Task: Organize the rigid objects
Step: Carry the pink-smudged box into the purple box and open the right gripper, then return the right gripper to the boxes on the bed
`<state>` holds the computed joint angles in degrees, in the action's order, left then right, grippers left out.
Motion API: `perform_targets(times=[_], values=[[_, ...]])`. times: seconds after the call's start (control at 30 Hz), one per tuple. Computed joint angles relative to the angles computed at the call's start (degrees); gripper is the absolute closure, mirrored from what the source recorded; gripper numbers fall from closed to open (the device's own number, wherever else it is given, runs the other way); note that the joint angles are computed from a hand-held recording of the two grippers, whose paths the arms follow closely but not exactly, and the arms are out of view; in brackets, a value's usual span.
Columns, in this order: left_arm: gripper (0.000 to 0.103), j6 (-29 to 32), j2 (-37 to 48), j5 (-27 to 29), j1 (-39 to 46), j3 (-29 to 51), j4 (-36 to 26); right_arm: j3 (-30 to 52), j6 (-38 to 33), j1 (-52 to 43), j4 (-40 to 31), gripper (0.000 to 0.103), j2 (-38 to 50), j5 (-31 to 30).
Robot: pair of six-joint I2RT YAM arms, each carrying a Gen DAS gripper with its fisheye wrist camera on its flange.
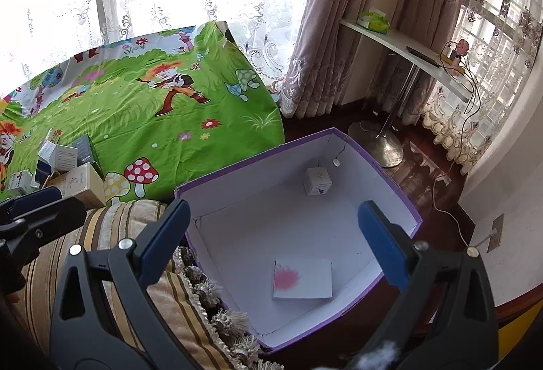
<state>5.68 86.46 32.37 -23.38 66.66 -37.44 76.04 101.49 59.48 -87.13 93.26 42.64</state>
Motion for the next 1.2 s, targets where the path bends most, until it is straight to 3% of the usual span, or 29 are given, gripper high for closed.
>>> perform_targets(times=[0.33, 0.7, 1.2], values=[[0.034, 5.16, -2.83, -2.06, 11.51, -1.82, 0.48, 1.43, -6.60, 0.60, 5.53, 0.003, 0.60, 1.25], [0.034, 12.42, -2.06, -1.12, 27.22, -1.98, -0.79, 6.42, -23.35, -0.92, 19.03, 0.003, 5.42, -2.86], [0.034, 17.51, 9.95, -4.11, 41.83, 6.77, -2.88, 22.40, -44.21, -5.84, 25.72, 0.003, 17.52, -10.40]])
